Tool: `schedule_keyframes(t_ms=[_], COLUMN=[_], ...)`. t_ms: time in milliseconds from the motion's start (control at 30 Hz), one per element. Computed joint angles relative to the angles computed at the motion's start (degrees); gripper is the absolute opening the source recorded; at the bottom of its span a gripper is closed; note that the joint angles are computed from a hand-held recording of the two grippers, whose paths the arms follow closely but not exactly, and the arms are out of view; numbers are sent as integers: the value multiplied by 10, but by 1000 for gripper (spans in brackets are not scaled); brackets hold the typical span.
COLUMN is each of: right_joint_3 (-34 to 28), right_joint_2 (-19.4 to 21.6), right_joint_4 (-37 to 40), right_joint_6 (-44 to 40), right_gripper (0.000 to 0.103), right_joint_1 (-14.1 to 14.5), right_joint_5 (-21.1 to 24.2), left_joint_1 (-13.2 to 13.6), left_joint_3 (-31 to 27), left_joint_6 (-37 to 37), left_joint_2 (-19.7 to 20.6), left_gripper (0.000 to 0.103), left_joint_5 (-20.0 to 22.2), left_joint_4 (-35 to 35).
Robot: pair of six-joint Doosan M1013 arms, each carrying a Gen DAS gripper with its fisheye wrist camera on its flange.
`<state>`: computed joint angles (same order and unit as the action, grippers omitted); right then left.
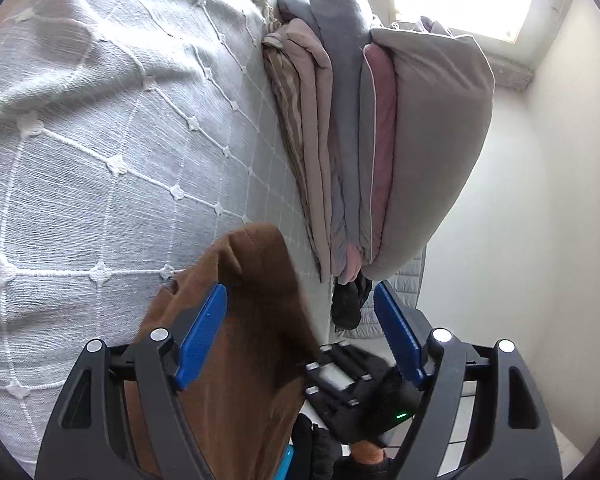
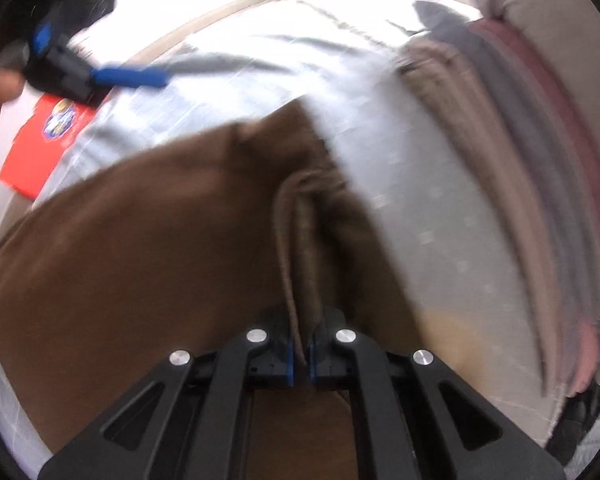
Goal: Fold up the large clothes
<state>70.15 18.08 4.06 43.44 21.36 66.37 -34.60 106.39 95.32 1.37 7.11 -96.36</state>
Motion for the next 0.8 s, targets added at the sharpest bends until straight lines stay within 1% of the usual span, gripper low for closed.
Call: schedule_keyframes(t_ms=[33, 133, 233, 267, 300, 333, 367, 433, 467, 500, 533, 567, 600, 633, 700, 733, 767, 800], right_joint_3=[-5, -22, -29, -32, -39, -39, -34, -37, -38, -35, -31, -25, -15, -3, 27, 45, 67, 79], right_joint_2=[0, 6, 30, 45, 62, 72, 71, 65, 56, 47, 33, 22, 5, -11, -38, -51, -63, -70], right_joint_4=[-2, -14, -62, -88, -102, -101, -83, -16, 36, 66, 112, 142, 185, 229, 292, 314, 329, 332], right_joint_6=[2, 19, 76, 98, 115, 124, 128, 135, 134, 133, 131, 129, 124, 120, 117, 113, 110, 112], right_gripper=[6, 5, 6, 7, 15, 22, 29, 31, 35, 45, 51, 60, 63, 65, 66, 67, 68, 68], right_joint_1=[1, 5, 7, 10, 12, 11, 7, -9, -23, -32, -47, -58, -75, -93, -127, -143, -159, -168], right_joint_5=[-6, -23, -42, -26, 3, 18, 11, 2, -9, -22, -40, -50, -64, -67, -54, -42, -30, -24], left_joint_1=[0, -1, -1, -1, -2, -2, -2, -3, -3, -5, -6, -7, -8, -10, -13, -14, -14, -15], left_joint_3=[0, 0, -2, -4, -6, -8, -11, -15, -18, -22, -24, -27, -29, -32, -36, -36, -36, -37], left_joint_6=[18, 45, 68, 64, 53, 49, 44, 36, 33, 37, 44, 42, 43, 39, 55, 91, 135, 150], left_joint_2=[1, 3, 5, 6, 7, 8, 9, 11, 12, 14, 15, 17, 19, 21, 26, 28, 33, 36], left_gripper=[72, 72, 72, 72, 72, 73, 73, 73, 73, 73, 73, 73, 73, 73, 74, 75, 75, 76], left_joint_5=[0, 0, 3, 4, 6, 8, 11, 19, 23, 28, 33, 39, 44, 49, 65, 74, 95, 110], left_joint_4=[-19, -44, -67, -60, -46, -39, -31, -14, -5, -2, -6, -1, 2, 10, 1, -36, -81, -97])
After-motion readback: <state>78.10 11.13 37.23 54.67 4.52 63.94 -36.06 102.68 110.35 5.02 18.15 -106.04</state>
